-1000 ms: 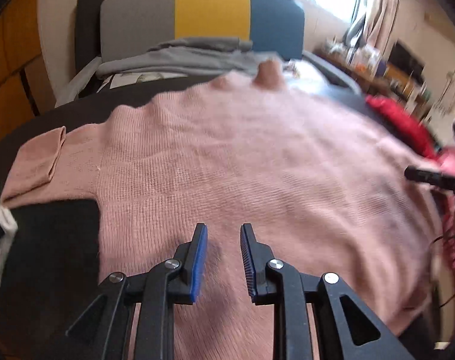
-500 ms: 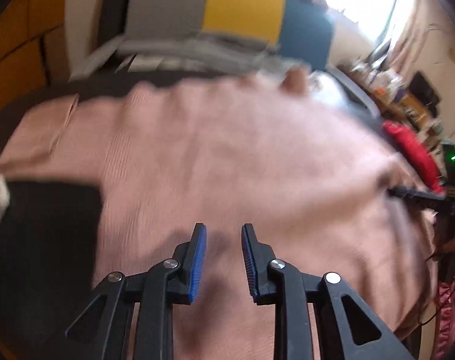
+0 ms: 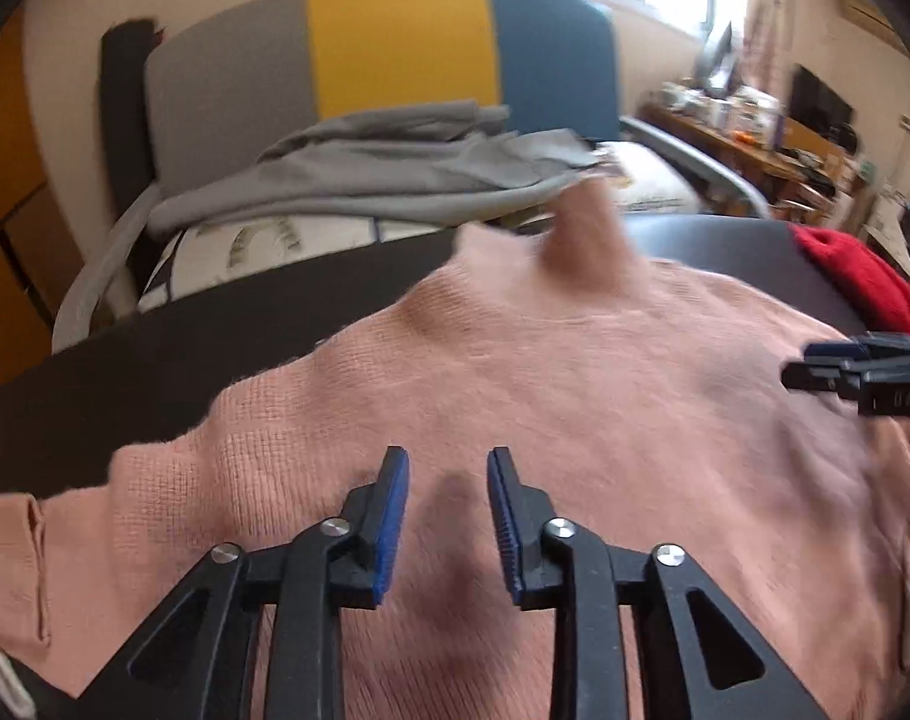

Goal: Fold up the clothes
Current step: 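Open both grippers and release the sweater hem, then grasp the pink sleeve cuff with the right gripper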

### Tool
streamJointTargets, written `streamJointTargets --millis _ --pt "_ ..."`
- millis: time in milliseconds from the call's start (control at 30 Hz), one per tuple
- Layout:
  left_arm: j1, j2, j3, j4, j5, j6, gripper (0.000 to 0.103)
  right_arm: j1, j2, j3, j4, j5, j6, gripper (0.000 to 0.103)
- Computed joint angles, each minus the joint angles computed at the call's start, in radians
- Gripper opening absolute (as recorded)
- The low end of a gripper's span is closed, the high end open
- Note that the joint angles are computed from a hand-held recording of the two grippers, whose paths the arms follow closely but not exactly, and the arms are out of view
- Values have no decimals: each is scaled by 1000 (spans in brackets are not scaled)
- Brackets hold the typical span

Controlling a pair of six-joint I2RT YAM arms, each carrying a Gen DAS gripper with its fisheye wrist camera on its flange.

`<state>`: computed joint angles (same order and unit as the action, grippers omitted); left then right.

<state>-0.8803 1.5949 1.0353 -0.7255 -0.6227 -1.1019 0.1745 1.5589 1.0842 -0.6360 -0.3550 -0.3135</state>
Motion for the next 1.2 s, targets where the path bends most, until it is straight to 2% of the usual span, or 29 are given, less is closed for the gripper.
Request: streamJointTargets --millis 67,167,333,533,633,700,800,867,933,1000,1133,1200 --pt "41 0 -52 71 18 -11 37 30 66 9 66 66 18 68" --pt "85 -34 -113 163 25 -16 39 69 115 35 105 122 26 82" --pt "131 -31 -129 209 31 11 40 114 203 107 129 158 46 100" --pt "145 -60 -176 263 32 6 40 144 264 161 162 172 60 103" --pt "145 -41 -150 231 30 9 40 147 270 169 166 170 68 103" --pt "111 -37 -122 171 2 -34 40 136 257 171 149 138 74 103" --pt "46 -29 -72 61 -46 -121 38 58 130 97 134 30 118 101" --pt "-10 -20 -37 -9 -81 -188 39 -59 -2 11 122 -99 119 101" --pt "-101 -6 -1 -59 -132 -266 39 -225 -106 -41 50 -235 85 101" --pt "-175 38 55 -81 -159 -297 39 -427 -149 -47 -84 -340 -4 101" --pt "-250 144 188 -88 -169 -301 39 -866 -2 91 -491 -509 -332 101" --pt "-261 196 255 -66 -156 -276 40 -1072 98 174 -651 -541 -473 100"
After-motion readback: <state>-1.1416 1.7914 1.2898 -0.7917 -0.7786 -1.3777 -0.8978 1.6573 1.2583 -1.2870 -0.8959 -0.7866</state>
